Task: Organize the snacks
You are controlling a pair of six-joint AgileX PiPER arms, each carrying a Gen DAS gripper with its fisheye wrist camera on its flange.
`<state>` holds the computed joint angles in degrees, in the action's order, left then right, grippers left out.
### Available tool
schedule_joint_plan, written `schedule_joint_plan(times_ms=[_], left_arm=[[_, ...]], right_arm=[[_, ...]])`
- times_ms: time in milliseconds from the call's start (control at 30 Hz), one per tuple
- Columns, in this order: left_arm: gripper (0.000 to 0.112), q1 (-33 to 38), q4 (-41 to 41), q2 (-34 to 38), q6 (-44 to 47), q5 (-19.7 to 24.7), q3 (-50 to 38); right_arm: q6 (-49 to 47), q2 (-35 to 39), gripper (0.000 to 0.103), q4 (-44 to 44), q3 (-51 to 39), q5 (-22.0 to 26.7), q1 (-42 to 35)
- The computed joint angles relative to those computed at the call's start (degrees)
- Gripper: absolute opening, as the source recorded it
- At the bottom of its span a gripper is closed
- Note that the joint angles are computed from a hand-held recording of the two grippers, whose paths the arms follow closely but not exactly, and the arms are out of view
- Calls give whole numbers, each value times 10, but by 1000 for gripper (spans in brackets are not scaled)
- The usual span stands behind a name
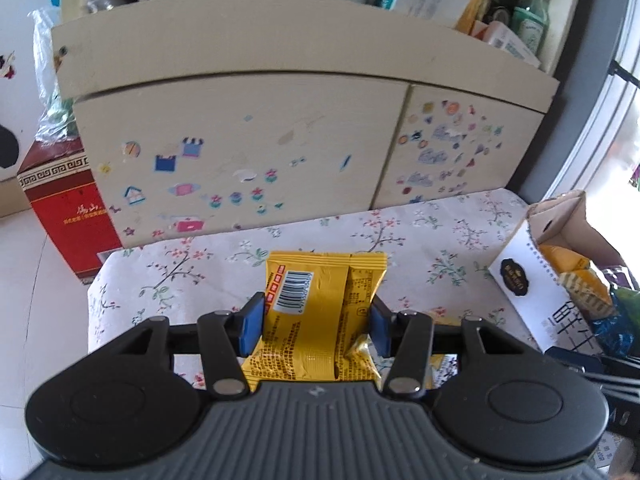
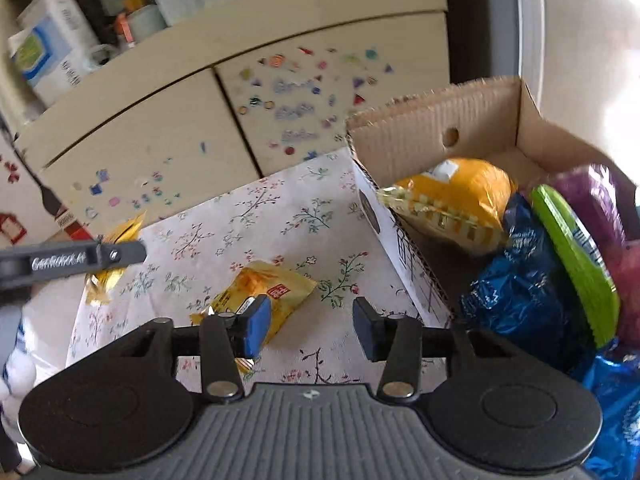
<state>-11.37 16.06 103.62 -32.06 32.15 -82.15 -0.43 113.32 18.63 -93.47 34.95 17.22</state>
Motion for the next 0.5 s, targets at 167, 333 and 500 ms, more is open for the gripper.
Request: schedule_joint_plan(times_ms=[167, 333, 500], left_arm=[[51, 10, 1, 3, -3, 0, -3], [51, 19, 46, 5, -39, 11, -1], [51, 27, 57, 5, -46, 20, 5]], right_arm=[[43, 18, 83, -28, -22, -9, 33], [239, 64, 83, -192, -64, -10, 90], [381, 122, 85, -343, -136, 37, 137]])
